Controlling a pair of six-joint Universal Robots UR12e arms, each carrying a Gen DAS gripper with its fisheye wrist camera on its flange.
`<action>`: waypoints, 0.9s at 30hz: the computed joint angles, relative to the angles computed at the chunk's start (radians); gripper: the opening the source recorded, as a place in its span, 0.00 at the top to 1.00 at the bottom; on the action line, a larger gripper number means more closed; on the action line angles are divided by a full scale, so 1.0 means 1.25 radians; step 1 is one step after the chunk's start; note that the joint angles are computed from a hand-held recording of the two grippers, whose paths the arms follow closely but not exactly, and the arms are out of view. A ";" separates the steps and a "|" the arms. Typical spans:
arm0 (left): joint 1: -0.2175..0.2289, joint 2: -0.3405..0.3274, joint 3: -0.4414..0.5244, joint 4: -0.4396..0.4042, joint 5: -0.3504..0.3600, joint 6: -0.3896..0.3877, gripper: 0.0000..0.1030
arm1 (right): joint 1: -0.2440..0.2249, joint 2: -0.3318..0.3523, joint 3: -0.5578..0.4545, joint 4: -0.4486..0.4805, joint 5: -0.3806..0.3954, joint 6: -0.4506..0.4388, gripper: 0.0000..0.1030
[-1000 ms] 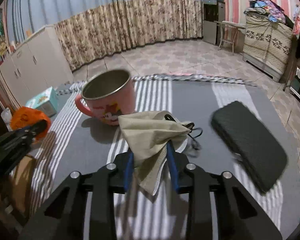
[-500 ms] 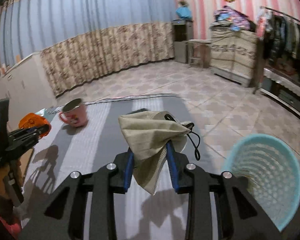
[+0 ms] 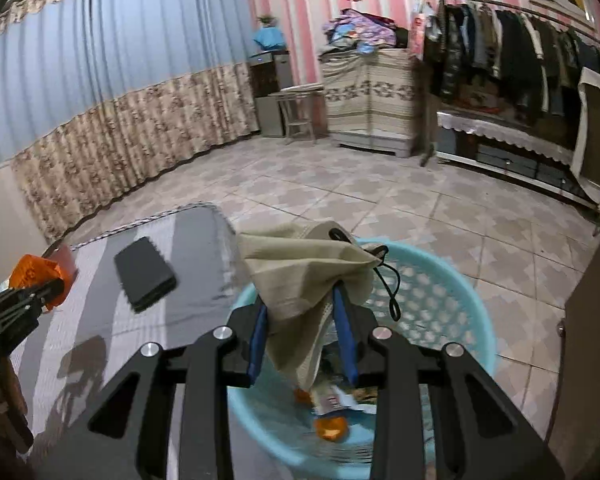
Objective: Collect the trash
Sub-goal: 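Carry the orange snack bag and beige bag over the basket with both grippers, then open the left gripper to drop the orange snack bag into the basket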
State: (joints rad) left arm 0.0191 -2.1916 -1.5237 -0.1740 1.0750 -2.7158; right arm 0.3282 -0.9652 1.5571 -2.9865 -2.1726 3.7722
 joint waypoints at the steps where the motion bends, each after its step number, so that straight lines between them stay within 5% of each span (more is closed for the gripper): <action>1: -0.005 0.001 0.000 -0.006 -0.008 0.001 0.89 | -0.004 -0.004 0.006 0.002 -0.002 -0.002 0.70; 18: -0.112 -0.002 -0.006 -0.024 -0.071 0.088 0.89 | -0.060 -0.062 0.135 -0.047 0.028 0.088 0.70; 25: -0.140 -0.012 0.007 -0.081 -0.076 0.108 0.88 | -0.067 -0.065 0.157 -0.076 0.042 0.112 0.70; 27: -0.144 -0.015 0.009 -0.089 -0.067 0.109 0.70 | -0.069 -0.065 0.158 -0.077 0.047 0.113 0.70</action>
